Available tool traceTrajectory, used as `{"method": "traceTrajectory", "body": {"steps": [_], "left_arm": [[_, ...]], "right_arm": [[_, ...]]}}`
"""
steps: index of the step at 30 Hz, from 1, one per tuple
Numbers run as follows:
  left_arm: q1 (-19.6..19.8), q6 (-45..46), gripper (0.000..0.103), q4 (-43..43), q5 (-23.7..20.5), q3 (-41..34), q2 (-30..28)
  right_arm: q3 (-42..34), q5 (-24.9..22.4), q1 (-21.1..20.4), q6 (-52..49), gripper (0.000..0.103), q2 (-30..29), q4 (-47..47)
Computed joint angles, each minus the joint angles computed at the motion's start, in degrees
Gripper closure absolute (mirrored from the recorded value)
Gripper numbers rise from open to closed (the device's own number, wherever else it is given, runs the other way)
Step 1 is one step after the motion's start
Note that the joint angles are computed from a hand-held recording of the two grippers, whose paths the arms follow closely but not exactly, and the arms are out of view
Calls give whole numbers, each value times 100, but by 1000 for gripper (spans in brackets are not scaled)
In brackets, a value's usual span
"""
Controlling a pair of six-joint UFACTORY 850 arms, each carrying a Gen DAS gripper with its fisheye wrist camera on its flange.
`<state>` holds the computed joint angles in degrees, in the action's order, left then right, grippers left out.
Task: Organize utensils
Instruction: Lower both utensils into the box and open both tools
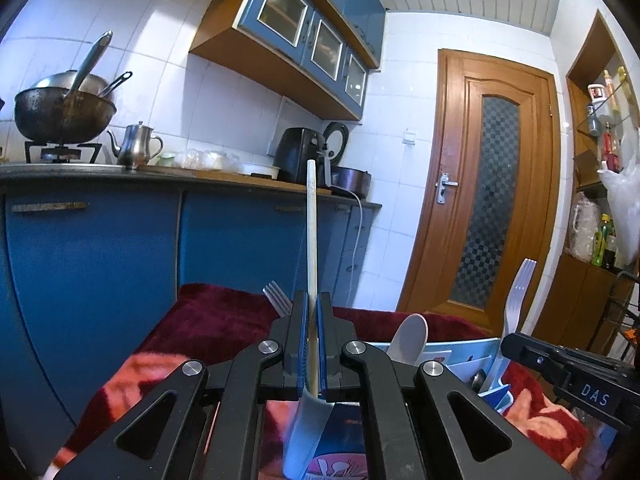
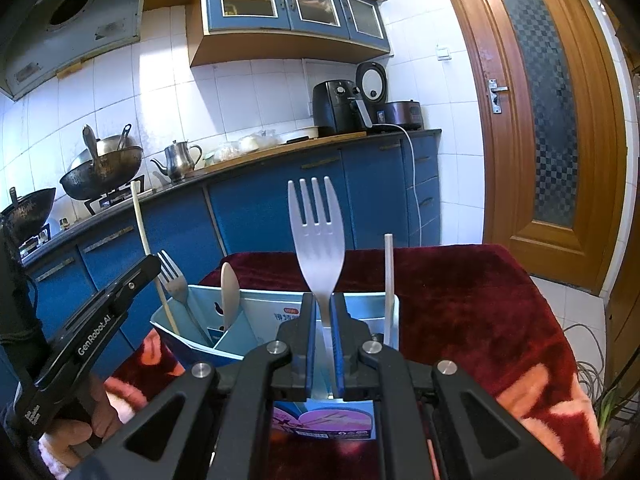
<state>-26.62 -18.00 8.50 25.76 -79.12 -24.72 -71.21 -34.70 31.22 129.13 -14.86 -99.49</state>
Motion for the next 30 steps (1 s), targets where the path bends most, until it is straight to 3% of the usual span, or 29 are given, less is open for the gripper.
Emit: {"method": "traceTrajectory", "body": {"steps": [21, 26, 30], "left_arm": [[54, -875, 99, 891, -379, 60, 66], [79, -1500, 98, 1557, -535, 24, 76], [78, -1779, 89, 1888, -657, 31, 113]], "right_arm": [[9, 35, 20, -76, 94, -2, 271], [56, -6, 40, 79, 79, 40, 218], [142, -70, 70, 229, 75, 106, 170]]}}
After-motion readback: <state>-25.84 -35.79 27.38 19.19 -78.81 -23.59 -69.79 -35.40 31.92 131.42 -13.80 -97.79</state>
